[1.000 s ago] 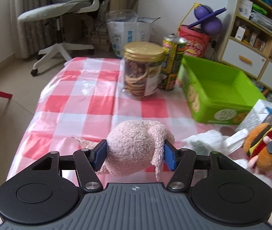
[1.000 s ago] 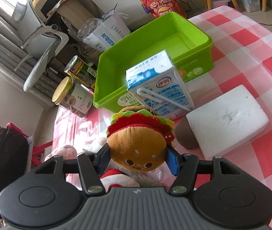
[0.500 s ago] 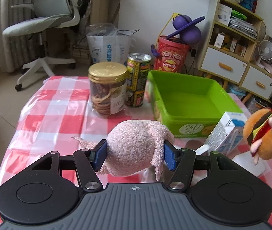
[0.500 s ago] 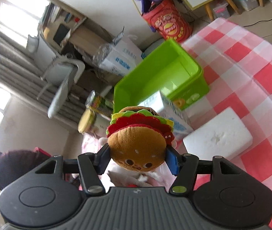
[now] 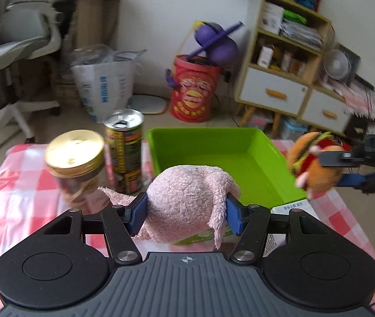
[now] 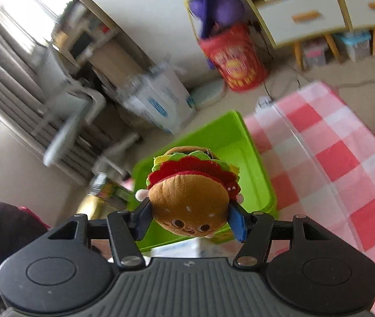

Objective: Organize soft objects
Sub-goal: 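Carry the pink plush into the green bin while the right tool drops the hamburger there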

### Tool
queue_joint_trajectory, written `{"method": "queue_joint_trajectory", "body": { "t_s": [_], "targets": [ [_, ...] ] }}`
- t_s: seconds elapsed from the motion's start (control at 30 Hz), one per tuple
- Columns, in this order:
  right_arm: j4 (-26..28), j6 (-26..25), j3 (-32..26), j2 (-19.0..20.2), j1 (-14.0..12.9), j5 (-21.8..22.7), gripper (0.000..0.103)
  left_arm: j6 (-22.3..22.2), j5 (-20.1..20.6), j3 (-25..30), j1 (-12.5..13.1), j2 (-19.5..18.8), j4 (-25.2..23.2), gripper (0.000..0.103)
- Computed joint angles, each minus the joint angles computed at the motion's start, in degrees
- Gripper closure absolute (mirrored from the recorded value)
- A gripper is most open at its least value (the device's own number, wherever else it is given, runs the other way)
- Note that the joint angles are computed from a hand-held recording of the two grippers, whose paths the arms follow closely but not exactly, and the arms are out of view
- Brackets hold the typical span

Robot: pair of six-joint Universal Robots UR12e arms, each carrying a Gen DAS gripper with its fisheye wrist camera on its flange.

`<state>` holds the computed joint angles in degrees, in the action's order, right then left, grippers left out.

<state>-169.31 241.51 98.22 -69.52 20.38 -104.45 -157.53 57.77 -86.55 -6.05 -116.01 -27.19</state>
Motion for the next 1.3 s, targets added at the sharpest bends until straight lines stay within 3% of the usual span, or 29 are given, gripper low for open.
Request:
{"method": "queue_joint_trajectory", "body": {
  "t_s": [0.23,0.4,0.63,0.83,1.1,1.3],
  "targets": [
    [0.9,-1.1,-0.4,1.9,-3.3,7.9,0.062,5.2,0.4,3.3,-1.5,-2.8,-3.3,0.043],
    [5.7,-2.1,-2.1,3.0,-3.8,9.1,0.061,5.5,-0.1,5.6,-1.8,-4.3,-7.1,0.042],
    [11.5,-3.5,-4.0,3.4,-4.0,10.5,0.061,8.8,0.4,6.7,-2.6,-5.0,-8.1,0.042],
    [18.3,-0.8,-5.3,3.0,-4.3,12.9,0.061,9.4,1.2,7.4,-3.3,-5.8,-8.1,0.042],
    [13.0,0.6,-3.4,2.6,-4.1,12.9,0.056,9.1,2.1,7.8,-4.0,-6.2,-8.5,0.040],
    [9.2,0.2,-2.1,0.9,-3.2,9.0,0.042,5.3,-0.6,6.7,-3.2,-5.3,-6.8,0.022]
  ]
}}
